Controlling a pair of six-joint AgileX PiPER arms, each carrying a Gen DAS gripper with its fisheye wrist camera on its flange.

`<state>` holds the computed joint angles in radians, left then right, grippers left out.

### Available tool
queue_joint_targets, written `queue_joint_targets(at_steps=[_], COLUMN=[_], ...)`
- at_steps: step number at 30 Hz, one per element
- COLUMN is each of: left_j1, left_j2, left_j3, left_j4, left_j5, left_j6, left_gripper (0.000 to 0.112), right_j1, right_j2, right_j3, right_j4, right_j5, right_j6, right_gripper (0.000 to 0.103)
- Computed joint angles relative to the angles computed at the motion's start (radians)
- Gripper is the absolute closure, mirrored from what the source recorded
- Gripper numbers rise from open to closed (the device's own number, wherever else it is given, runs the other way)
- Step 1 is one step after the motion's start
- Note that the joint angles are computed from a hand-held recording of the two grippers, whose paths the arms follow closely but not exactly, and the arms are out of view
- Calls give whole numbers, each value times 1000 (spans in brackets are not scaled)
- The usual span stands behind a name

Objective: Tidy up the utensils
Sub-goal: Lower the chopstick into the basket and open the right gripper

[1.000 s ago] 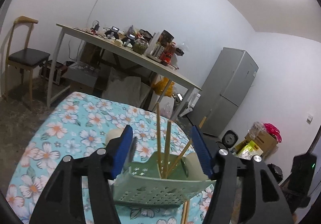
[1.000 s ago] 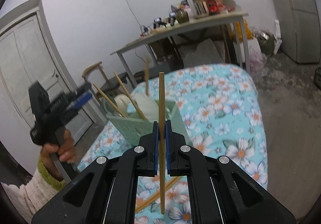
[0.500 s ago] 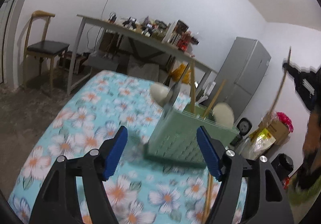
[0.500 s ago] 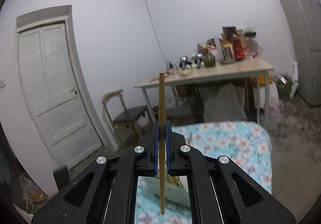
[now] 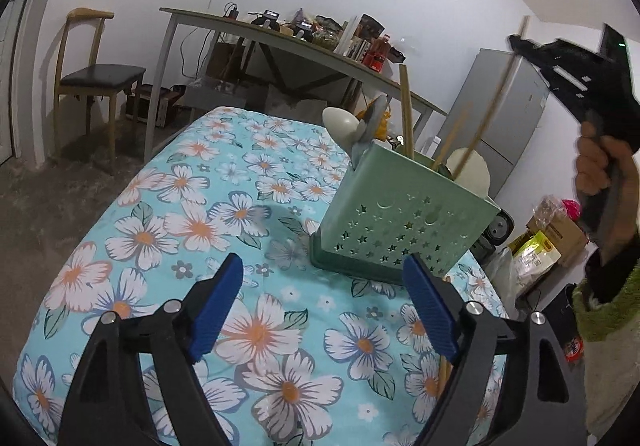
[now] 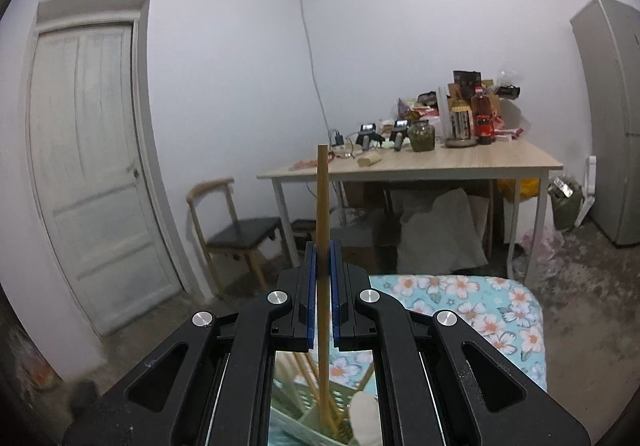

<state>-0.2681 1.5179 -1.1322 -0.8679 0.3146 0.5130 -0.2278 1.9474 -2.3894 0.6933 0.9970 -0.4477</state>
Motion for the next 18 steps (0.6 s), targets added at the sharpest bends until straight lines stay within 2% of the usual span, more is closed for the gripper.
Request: queue_joint_targets(at_steps=[2, 6, 7, 8, 10, 14, 18], left_j1=[0, 6, 7, 6, 5, 1, 0], left_j2=[-1, -3, -3, -3, -4, -6, -7], left_j3=[6, 14, 14, 16, 16, 17, 15], left_j4=[-15, -53, -54, -52, -41, -25, -22], left_j5=[-4, -7, -7, -9, -12, -16, -9], left_j6=[19, 57, 57, 56, 47, 33, 25], left_gripper=[31, 30, 30, 29, 29, 28, 27], right_j1=[24, 43, 47, 46, 42, -6, -101], right_j2=[-21, 16, 11, -4, -42, -129, -213], right_j3=[86, 88, 99, 129, 183, 287, 394], right_j4=[-31, -87, -98, -100, -87, -16, 85], right_j5=[-33, 55, 60, 56, 34, 12, 43], right_j6=[-29, -7, -2, -7, -16, -55, -77], right_gripper=[98, 97, 91, 77, 62, 53, 51])
